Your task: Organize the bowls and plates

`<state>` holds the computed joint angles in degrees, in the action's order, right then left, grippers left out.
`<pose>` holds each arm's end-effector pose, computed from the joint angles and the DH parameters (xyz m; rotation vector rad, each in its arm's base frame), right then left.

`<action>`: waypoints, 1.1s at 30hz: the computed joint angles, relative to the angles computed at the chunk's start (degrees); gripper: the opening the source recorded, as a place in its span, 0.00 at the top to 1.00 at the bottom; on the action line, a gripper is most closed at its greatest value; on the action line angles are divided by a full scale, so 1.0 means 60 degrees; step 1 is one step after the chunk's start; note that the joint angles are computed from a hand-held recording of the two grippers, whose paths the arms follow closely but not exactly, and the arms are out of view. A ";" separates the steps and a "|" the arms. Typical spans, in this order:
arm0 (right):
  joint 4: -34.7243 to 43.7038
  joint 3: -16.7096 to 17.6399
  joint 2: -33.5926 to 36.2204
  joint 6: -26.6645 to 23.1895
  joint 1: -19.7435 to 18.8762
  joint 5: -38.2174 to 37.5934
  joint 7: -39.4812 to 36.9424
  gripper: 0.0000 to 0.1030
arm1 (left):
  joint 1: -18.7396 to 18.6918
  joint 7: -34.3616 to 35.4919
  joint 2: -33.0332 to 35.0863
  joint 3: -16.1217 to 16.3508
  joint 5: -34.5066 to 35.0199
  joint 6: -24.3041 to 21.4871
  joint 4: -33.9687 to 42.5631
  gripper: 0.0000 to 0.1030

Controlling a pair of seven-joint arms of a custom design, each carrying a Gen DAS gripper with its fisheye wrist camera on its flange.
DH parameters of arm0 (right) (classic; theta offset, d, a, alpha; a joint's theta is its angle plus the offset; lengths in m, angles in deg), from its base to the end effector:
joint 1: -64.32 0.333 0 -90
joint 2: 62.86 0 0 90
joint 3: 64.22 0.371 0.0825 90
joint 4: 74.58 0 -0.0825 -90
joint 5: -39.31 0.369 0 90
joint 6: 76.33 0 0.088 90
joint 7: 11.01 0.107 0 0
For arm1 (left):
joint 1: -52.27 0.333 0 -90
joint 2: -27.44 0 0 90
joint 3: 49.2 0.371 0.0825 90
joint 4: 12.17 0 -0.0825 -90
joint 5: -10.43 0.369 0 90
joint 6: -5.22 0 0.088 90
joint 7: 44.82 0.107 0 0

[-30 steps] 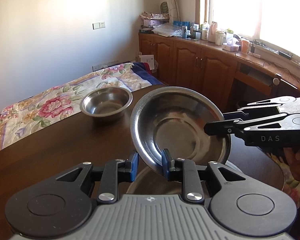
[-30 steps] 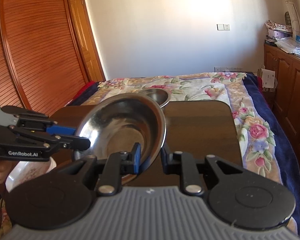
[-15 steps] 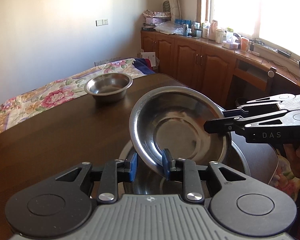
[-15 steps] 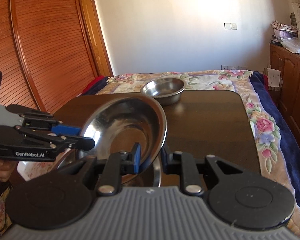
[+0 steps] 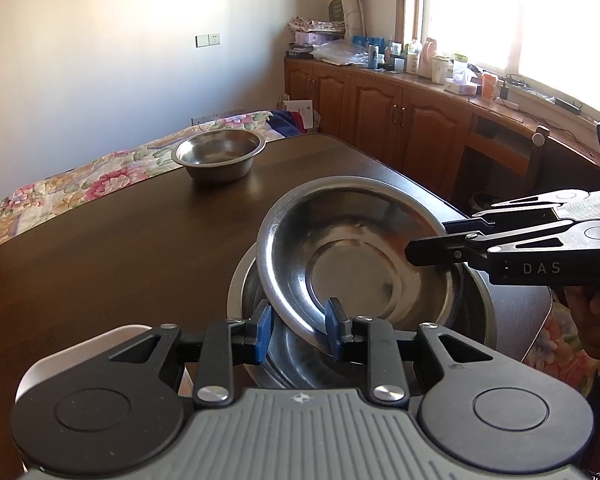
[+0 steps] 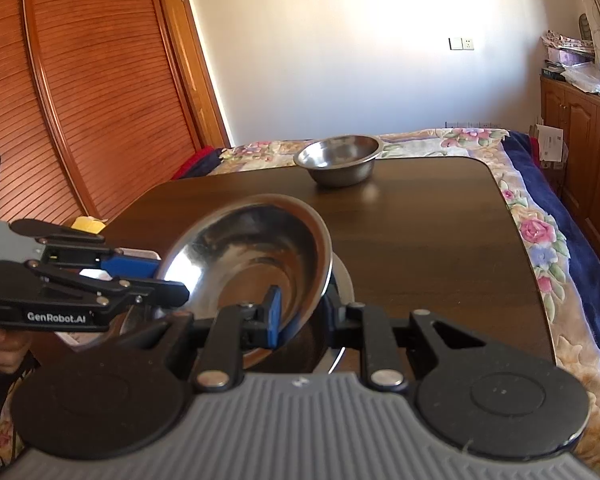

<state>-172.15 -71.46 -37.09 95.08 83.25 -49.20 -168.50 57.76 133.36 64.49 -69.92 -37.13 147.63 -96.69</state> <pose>0.6567 0.2228 0.4316 -1.3672 1.7677 -0.7494 0.7535 -0.1305 0.4084 -0.6213 2.5954 -1.2181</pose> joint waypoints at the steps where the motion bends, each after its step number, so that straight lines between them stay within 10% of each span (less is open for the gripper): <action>1: 0.0008 0.0003 0.0005 -0.0001 0.0005 0.0006 -0.0043 0.77 | 0.0018 0.0023 -0.0016 -0.0002 -0.0014 0.0026 -0.0042 0.71; 33: -0.0397 -0.0508 -0.0064 -0.0236 0.0700 0.3718 -0.5269 0.88 | 0.0100 -0.0037 0.0187 -0.0065 0.0089 0.0050 0.0162 0.73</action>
<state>-174.54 -74.51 -37.47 93.66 87.45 -26.90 -200.11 58.36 133.13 65.61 -70.31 -36.60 147.93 -95.72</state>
